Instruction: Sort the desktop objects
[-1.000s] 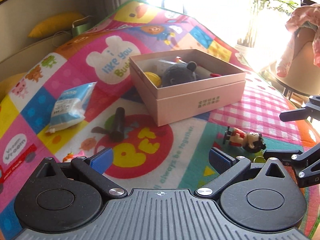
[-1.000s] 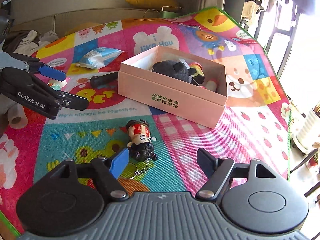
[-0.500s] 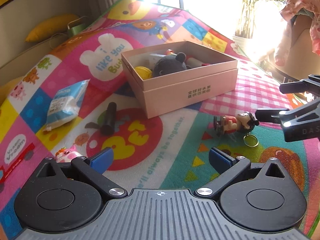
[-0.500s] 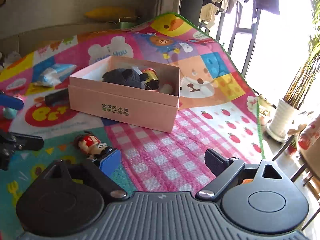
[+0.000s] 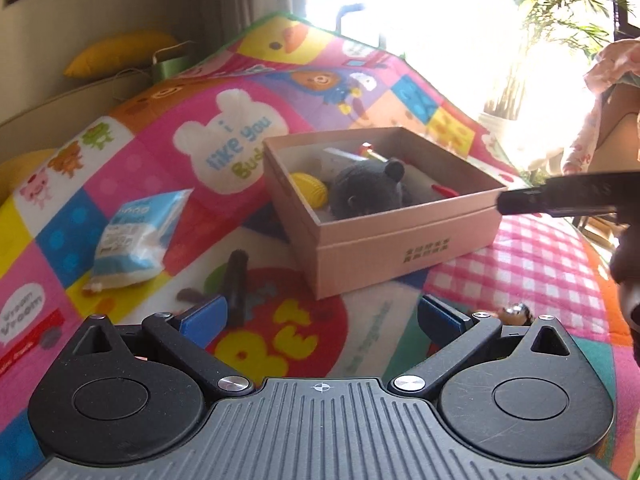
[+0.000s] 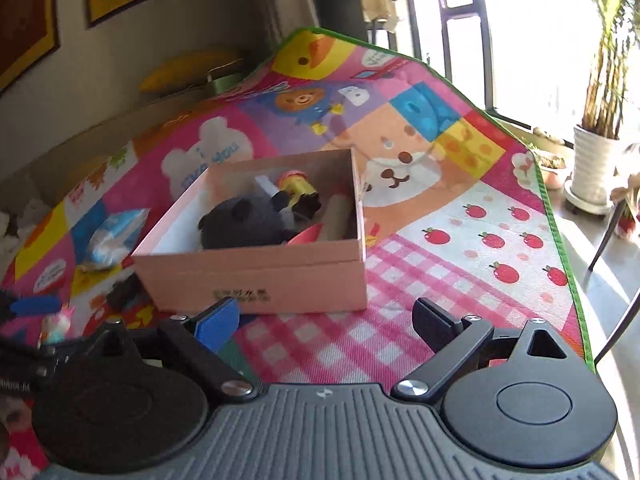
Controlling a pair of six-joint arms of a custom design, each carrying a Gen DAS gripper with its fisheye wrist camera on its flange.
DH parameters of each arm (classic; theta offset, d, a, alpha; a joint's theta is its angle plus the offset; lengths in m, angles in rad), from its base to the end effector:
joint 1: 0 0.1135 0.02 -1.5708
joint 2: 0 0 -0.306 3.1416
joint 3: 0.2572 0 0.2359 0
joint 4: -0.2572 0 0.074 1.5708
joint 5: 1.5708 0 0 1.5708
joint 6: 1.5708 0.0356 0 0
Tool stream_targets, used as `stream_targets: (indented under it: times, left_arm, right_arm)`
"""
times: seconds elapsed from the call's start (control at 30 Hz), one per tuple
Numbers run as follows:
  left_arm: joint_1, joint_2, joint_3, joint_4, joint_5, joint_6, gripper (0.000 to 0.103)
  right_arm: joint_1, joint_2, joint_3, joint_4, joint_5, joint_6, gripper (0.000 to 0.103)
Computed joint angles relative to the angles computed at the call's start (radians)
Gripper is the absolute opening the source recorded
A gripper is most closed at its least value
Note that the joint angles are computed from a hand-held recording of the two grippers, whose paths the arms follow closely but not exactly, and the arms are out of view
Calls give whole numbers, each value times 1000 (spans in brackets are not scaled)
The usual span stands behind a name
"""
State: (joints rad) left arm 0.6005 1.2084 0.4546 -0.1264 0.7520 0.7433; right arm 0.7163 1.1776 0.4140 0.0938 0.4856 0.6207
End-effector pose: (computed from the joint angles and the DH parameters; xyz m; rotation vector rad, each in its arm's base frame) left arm 0.1644 0.0831 0.2101 0.4586 2.1257 -0.1831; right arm 0.1555 0.1134 0.2162 0.1542 2.1552 0.2261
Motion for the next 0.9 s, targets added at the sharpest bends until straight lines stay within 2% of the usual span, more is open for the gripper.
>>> stream_targets:
  times: [0.1,0.17,0.23,0.27,0.37,0.53,0.73,0.83,0.9]
  left_arm:
    - [-146,35,-43,176,-83,-102,103]
    - [-190,82,-36,219,-101,-131,103]
    - [-200,126,-18,225,-85,-135,103]
    - [-196,139,-10,218,-70,-127,103]
    - [-163,153,6,160,-2,-65,103]
    - [-151,112,-42,193,-13,-43,103]
    - [-72,70,-31,88,26,-4,103]
    - [-29,52,-49,76,19,24,103]
    - [22,26,-62,55,25,45,103]
  right_arm:
    - [-160,117,44,100,-189,0,94]
    - [-201,190,72,144,-267,0,94]
    - [-201,243,104,166,-292,-17,94]
    - [-188,267,125,164,-278,-21,98]
    - [-156,328,188,144,-218,-46,98]
    - [-173,374,234,151,-268,-85,98]
    - [-152,391,258,130,-278,-107,99]
    - [-153,376,246,142,-312,-126,98]
    - [-127,338,218,156,-239,-128,98]
